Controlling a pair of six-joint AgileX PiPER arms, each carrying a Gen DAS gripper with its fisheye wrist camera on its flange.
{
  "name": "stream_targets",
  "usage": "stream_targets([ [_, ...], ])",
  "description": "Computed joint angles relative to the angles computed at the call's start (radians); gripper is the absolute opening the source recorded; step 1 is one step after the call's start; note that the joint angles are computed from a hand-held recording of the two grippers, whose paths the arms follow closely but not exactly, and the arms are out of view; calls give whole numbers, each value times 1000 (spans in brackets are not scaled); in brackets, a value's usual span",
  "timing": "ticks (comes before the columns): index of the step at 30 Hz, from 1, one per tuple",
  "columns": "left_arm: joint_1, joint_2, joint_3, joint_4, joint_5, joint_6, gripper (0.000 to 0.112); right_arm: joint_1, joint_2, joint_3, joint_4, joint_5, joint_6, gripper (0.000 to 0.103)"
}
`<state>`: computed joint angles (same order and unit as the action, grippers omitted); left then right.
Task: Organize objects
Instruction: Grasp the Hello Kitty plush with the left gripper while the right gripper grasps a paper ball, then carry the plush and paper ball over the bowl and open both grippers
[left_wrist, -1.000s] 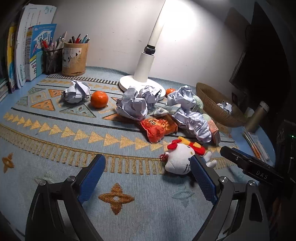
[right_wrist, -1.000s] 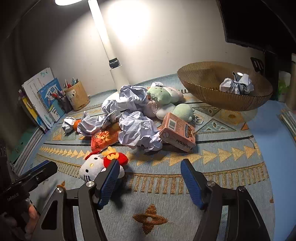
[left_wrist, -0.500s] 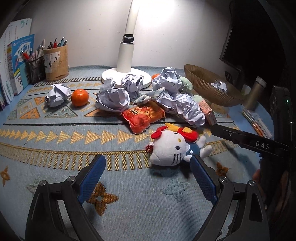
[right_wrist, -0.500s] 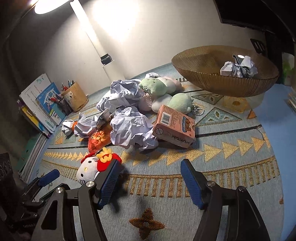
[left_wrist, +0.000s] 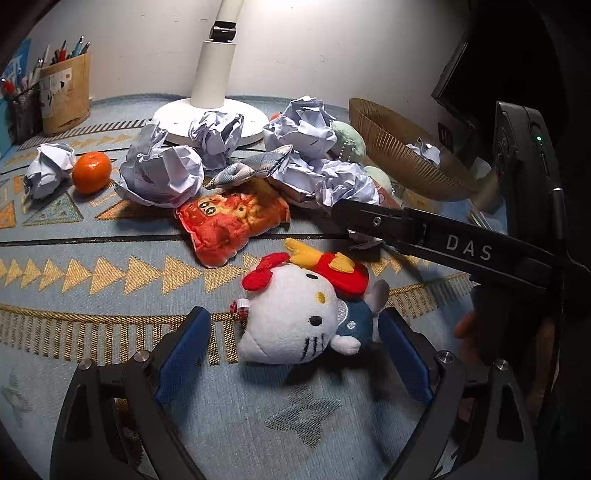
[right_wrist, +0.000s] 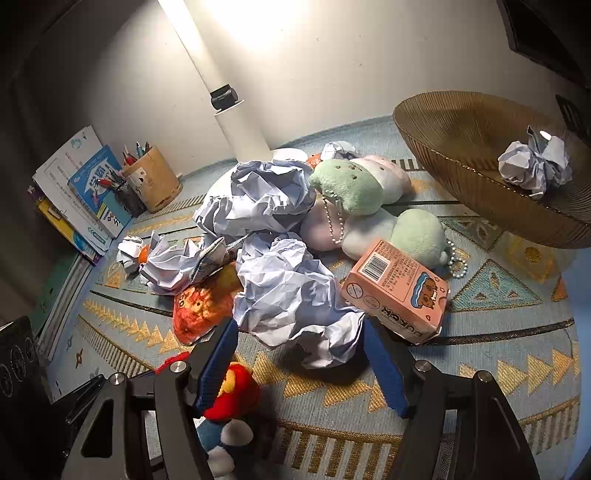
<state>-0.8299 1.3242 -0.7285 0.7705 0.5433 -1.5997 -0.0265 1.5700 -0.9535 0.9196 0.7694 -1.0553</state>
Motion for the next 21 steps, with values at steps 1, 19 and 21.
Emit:
stream_targets([
  [1,7,2,1,-3,-11,3,86,10,7,-5,-4,-7,10,68],
  [19,-106,-123,74,144,24,-219,40,-102,-181,124,92,117,-170,31],
  [21,-130,-143,66,150,61,-226,40,-144,-197,126,97,158,-177,31],
])
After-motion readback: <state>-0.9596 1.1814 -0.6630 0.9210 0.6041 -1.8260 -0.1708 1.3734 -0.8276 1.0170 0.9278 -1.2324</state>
